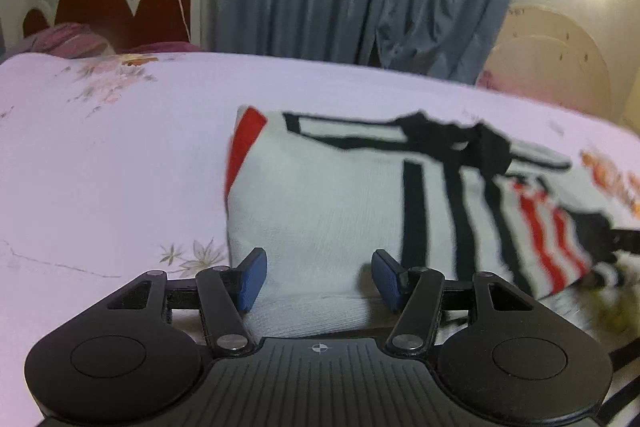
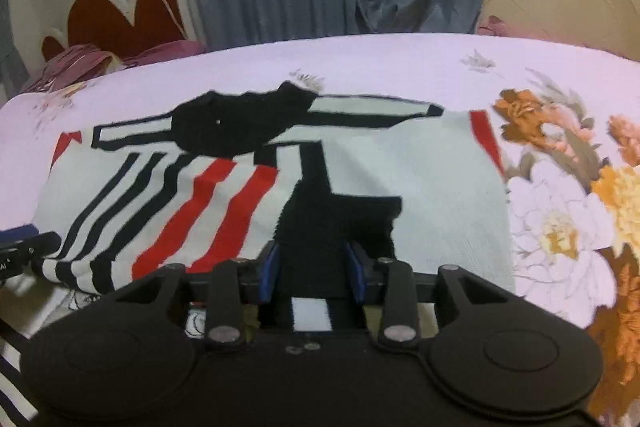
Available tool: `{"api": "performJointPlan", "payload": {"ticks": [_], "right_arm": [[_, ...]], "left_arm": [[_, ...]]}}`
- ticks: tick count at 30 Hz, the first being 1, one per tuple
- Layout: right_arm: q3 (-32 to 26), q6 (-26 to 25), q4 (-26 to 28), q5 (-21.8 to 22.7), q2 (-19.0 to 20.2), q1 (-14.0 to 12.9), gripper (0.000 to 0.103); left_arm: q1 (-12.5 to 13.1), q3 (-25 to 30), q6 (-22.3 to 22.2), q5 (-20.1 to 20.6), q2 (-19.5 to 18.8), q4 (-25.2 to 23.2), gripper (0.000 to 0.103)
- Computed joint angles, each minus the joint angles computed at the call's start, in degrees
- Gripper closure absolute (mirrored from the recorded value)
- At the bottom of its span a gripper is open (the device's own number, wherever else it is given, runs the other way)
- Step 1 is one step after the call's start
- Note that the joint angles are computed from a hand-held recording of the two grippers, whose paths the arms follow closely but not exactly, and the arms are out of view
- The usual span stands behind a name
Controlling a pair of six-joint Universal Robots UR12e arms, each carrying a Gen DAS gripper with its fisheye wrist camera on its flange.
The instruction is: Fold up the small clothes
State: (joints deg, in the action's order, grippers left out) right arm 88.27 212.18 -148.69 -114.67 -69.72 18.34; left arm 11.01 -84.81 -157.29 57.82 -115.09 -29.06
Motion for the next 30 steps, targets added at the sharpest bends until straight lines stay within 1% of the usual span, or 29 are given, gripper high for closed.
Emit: {"api": "performJointPlan", "payload": {"ticks": [1,4,6,7,8,9,10,12,13,15,17,18,20,23,24,26,30], "right_arm": [[0.4,-0.3,-1.7,0.6,-0.2,0.2,0.065],[-0.4,-2.1,-2.8,2.0,0.3,0.9,0.065],[-1.2,-2.9,-2.5,3.1,0.9,1.1,0.066],[-1.8,-3.2,-1.9,3.0,1.3,1.3,0.066],[-2.2,-3.4,-0.8,2.4,1.6,1.4,0.065],[-2.7,-3.0,1.9,1.6,1.8,1.3,0.065],[-2.6,-2.1,3.4,1.5,1.7,1.1,0.065],[-1.2,0.8,2.4,3.5,0.7,0.2,0.067],[-1.2,2.0,2.7,3.5,0.4,0.2,0.066],[-1.1,1.6,1.5,2.6,0.0,0.4,0.064],[-0.7,0.9,0.5,3.0,-0.2,0.4,0.062],[-0.5,0.6,0.7,3.6,-0.3,0.4,0.062],[-0.7,0.3,4.5,4.5,-0.3,0.1,0.062],[0.4,1.5,2.7,5.7,-1.2,-0.1,0.062],[0.8,0.9,1.2,6.1,-1.5,-0.1,0.062],[1.2,-0.7,-0.3,6.7,-2.0,0.1,0.061],[2.0,-2.1,-2.6,8.4,-2.9,0.3,0.061]], "left_arm": [[0.1,-0.3,0.1,-0.9,0.3,0.1,0.045],[0.1,-1.3,2.8,-2.7,1.4,-1.5,0.045],[-0.5,-2.0,3.8,-1.7,1.7,-2.1,0.045],[-0.7,-1.9,4.2,-0.7,1.6,-3.3,0.045],[-0.7,-1.9,4.2,-0.4,1.4,-3.9,0.045],[-0.4,-2.1,3.3,-1.0,1.3,-3.2,0.045],[-0.4,-2.1,3.2,-0.9,1.4,-3.4,0.045],[-0.8,-1.8,3.4,0.7,1.6,-3.9,0.045],[-1.0,-1.9,3.2,1.4,1.7,-3.9,0.045],[-1.3,-2.0,2.5,2.4,2.0,-3.6,0.045],[-1.6,-2.2,2.1,3.1,1.9,-3.0,0.045],[-1.7,-2.3,2.1,3.5,2.0,-2.6,0.045],[-1.8,-2.4,2.1,4.1,2.1,-2.4,0.045],[-2.1,-2.4,1.5,5.4,2.5,-2.7,0.045],[-2.1,-2.6,1.0,5.5,2.9,-2.5,0.045],[-2.0,-3.4,0.6,4.4,3.7,-2.0,0.045],[-2.1,-5.1,1.9,2.8,5.7,-2.1,0.045]]}}
